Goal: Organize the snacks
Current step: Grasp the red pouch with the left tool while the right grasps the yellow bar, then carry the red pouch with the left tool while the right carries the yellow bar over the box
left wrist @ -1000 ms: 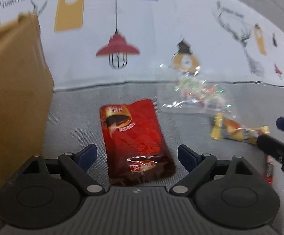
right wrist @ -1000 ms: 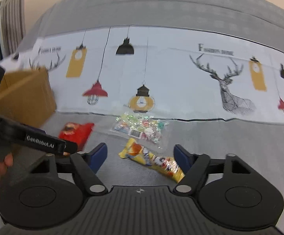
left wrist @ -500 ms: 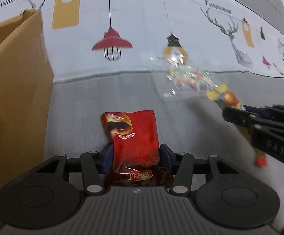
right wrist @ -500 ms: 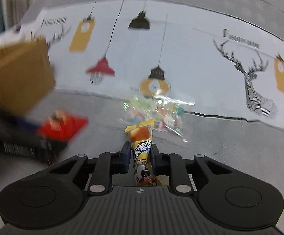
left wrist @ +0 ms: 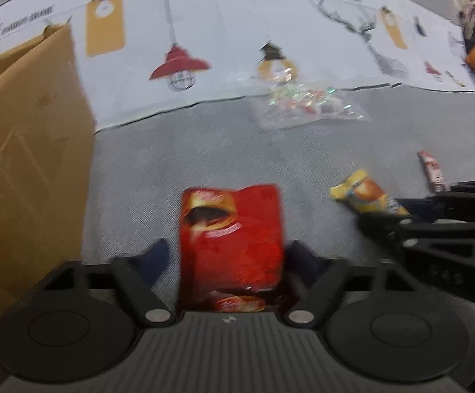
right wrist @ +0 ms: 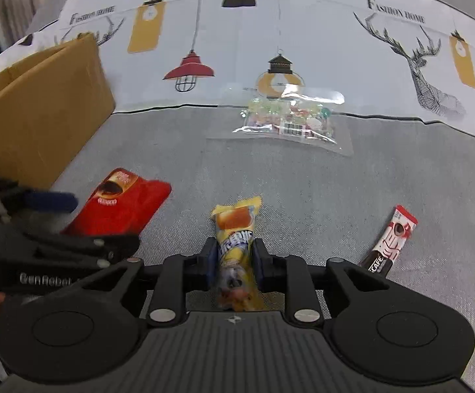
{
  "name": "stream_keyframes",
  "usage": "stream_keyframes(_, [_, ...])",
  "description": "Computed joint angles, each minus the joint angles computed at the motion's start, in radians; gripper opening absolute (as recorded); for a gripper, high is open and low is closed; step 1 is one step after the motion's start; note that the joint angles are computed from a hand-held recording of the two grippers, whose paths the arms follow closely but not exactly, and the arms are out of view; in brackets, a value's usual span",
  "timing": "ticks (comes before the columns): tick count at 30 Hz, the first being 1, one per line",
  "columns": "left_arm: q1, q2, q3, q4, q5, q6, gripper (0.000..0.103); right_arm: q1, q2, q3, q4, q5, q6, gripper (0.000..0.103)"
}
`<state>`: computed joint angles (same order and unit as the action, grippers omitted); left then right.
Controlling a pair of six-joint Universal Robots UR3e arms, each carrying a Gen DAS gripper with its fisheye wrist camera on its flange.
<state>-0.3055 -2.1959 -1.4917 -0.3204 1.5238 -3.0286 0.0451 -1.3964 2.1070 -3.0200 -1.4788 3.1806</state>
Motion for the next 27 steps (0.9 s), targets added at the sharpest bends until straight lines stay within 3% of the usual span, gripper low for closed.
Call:
stream_keyframes(2, [-0.004, -0.001, 0.035, -0.046, -0.01, 0.009, 0.054, -0.012, -0.002, -0.001, 0.008, 0.019, -0.013, 0.025])
stream_keyframes(4, [0.005, 0.011, 0.058, -0.109, -0.042, -0.009, 0.052, -0.034, -0.022, -0.006, 0.042, 0.041, 0.01, 0.017])
stream_keyframes(8, [0.033, 0.066, 0.068, -0.221, -0.13, -0.055, 0.051, -0.075, -0.096, 0.027, 0.065, 0.091, 0.056, 0.016])
stream_keyframes(13, [0.066, 0.217, -0.017, -0.234, -0.202, -0.075, 0.05, -0.05, -0.223, 0.067, 0.053, 0.072, 0.143, 0.016])
stream_keyframes(20, [0.179, 0.501, -0.16, -0.234, -0.306, -0.054, 0.05, 0.138, -0.331, -0.005, 0.083, -0.055, 0.338, 0.016])
stream_keyframes(27, [0.468, 0.812, -0.304, -0.308, -0.493, 0.015, 0.051, 0.447, -0.179, -0.332, 0.14, -0.266, 0.47, 0.016])
